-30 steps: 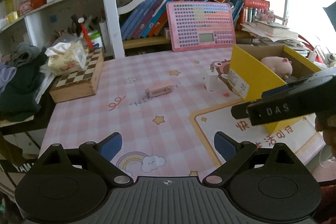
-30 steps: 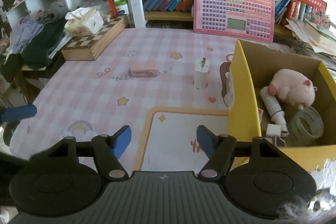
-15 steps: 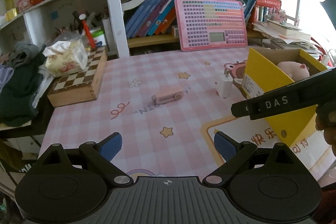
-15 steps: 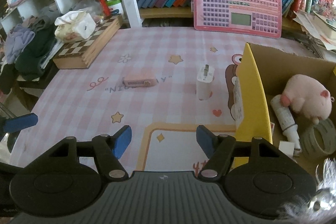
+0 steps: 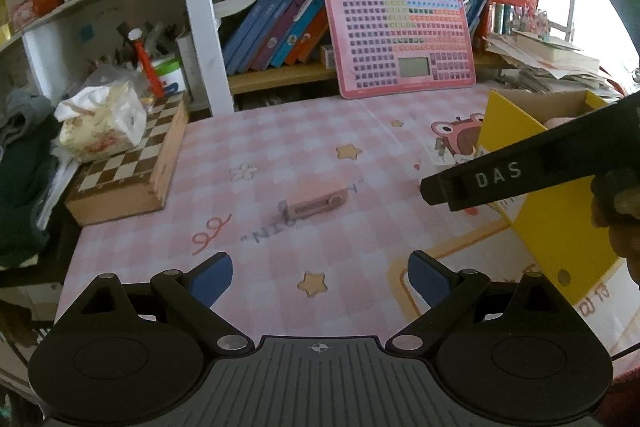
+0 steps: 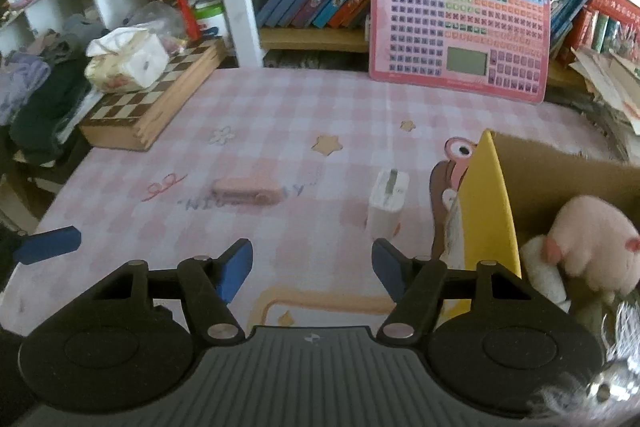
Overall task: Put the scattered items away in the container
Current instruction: 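Move both tools toward the pink roller and white plug adapter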
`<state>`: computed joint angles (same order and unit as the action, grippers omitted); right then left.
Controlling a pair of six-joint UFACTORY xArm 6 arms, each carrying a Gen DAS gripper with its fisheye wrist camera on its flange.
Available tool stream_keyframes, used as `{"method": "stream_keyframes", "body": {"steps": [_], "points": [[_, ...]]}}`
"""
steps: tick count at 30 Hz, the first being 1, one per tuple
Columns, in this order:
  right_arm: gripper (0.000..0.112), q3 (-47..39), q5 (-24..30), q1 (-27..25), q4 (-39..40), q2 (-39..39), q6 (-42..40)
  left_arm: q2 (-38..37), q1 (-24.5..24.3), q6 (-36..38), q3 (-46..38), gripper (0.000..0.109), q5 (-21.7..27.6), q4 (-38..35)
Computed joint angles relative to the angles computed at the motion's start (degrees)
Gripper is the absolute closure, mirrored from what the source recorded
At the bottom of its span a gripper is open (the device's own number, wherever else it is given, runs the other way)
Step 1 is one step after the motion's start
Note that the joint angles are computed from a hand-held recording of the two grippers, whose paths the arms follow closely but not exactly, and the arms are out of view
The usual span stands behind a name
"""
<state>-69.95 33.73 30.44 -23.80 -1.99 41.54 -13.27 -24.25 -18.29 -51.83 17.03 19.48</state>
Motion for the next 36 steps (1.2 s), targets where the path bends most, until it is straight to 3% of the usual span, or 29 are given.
{"method": "stream_keyframes", "body": {"steps": [5,7,13,22,26,36], "points": [[0.051,-3.49,0.17,-1.11,0.72,3.88,-1.10,4.71,0.71,0.24,-3.48,0.012,-1.55,-0.09],[0.058,-4.90,0.70,-1.33,-0.31,5.43,-0.19,6.72,0.94,0.97,-5.01,0.012,-1.72,-0.83],[0.061,-9.79,4.29,-1.74,-4.73,10.18,3.26,13.06,1.65,3.49,-9.92,0.015,-2.89,-2.20],[0.060,-14.70,6.78,-2.45,-5.99,14.88,1.53,23.64,1.59,15.03,-19.90,0.029,-0.64,-11.98],[0.059,-16.16,7.00,-2.60,-7.62,16.27,1.41,27.25,1.58,15.43,-23.92,0.036,1.57,-11.02],[0.060,-17.05,7.18,-3.22,-10.21,17.16,3.25,30.06,1.57,24.16,-27.02,0.049,3.65,-19.90]]}}
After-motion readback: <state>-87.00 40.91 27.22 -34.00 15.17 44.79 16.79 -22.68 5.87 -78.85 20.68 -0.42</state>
